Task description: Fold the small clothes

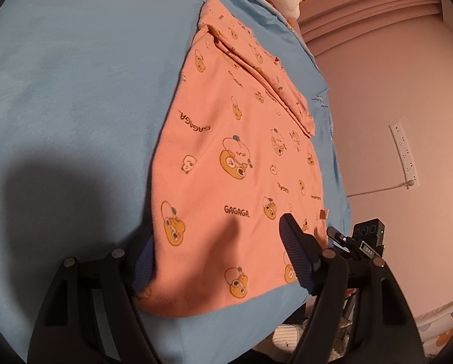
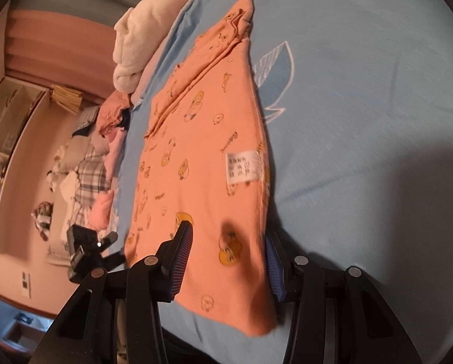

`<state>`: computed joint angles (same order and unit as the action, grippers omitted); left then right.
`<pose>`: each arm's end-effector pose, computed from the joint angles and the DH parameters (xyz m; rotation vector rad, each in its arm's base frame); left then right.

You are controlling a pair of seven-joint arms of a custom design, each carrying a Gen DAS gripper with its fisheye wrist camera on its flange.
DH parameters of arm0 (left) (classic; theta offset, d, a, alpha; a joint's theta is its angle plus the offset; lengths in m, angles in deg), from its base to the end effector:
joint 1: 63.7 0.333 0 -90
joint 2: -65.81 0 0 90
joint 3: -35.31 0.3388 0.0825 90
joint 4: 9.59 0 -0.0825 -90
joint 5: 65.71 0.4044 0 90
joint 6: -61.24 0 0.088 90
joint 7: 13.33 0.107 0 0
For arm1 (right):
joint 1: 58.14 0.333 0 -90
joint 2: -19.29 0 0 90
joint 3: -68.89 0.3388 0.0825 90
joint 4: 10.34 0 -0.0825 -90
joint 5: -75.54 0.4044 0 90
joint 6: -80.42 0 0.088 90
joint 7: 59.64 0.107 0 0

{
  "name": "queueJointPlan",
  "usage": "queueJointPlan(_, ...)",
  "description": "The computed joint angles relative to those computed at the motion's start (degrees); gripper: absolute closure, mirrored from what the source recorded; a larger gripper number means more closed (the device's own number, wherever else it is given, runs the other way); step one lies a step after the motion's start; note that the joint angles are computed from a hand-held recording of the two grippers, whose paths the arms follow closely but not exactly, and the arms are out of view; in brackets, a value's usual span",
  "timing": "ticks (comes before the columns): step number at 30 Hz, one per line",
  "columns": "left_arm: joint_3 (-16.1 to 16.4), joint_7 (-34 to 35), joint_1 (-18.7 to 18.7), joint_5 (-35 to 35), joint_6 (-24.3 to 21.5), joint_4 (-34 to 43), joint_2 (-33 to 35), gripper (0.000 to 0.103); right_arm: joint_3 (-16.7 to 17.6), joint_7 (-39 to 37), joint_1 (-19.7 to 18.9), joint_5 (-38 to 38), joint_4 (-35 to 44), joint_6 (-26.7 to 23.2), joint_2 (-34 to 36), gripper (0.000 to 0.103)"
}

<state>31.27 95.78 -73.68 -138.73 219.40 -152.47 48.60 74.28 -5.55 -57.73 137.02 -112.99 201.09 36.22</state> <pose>0.4651 -0.0757 0.4457 2.3433 -1.3787 1.2611 0.6651 0.1040 0.4233 -1.7044 1.4807 0.5608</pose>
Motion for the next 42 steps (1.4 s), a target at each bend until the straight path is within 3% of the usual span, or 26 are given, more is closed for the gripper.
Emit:
queueJointPlan(8,-0.85,-3.67,-0.76,5.08,-0.72,-2.40,-2.60,0.038,-0.58,-1.20,0.25,-2.98,-2.35,-1.95,-2.50,0.056)
queueJointPlan(12,-2.21,-9.24,-0.48,12.41,-0.22,-2.46,-2.57,0.042,-0.95,-2.31,0.74,-2.94,-3.47,-1.87,-3.28,0.056)
queueJointPlan(14,-2.68,-13.64,0.47,17.54,-0.35,-1.59,-1.36,0.068,-1.06,-1.89,1.31,-3.64,-3.20,-0.85,-3.08,0.066)
queueJointPlan(16,-1.87,-15.26,0.25,18.15,-0.14,-0.78,-0.08,0.084,-1.05,-1.09,2.17,-5.73,-2.43,0.99,-2.54,0.080)
queueJointPlan(17,-1.57,-15.71,0.14,18.20,-0.02,-0.61,0.21,0.089,-0.98,-1.19,2.31,-6.37,-2.27,1.56,-2.38,0.089)
queueJointPlan(20,-1.09,-16.43,-0.31,17.57,0.97,-0.78,0.38,0.093,-0.64,-2.17,2.07,-6.48,-2.46,2.41,-2.49,0.095)
queueJointPlan(22,0.22,-13.00,-1.97,13.43,1.86,-1.38,-0.41,0.095,-0.19,-5.30,1.18,-3.13,-3.40,1.70,-3.37,0.096)
queueJointPlan(25,3.00,-1.84,-4.95,0.61,1.87,-1.02,-1.43,0.095,-0.07,-12.21,-0.35,5.76,-4.65,-1.38,-4.64,0.096)
queueJointPlan(30,2.52,10.70,-3.89,-12.42,1.09,0.58,-2.81,0.095,-1.15,-16.02,-0.92,15.41,-3.79,-5.99,-4.00,0.096)
queueJointPlan(34,1.05,15.01,-1.62,-17.28,0.33,2.87,-2.37,0.095,-1.30,-17.46,-0.67,18.94,-2.32,-6.96,-3.30,0.096)
queueJointPlan(42,-0.30,17.57,1.51,-18.12,-0.06,9.00,1.05,0.095,-0.99,-19.13,-0.45,23.16,2.75,-6.38,-1.11,0.096)
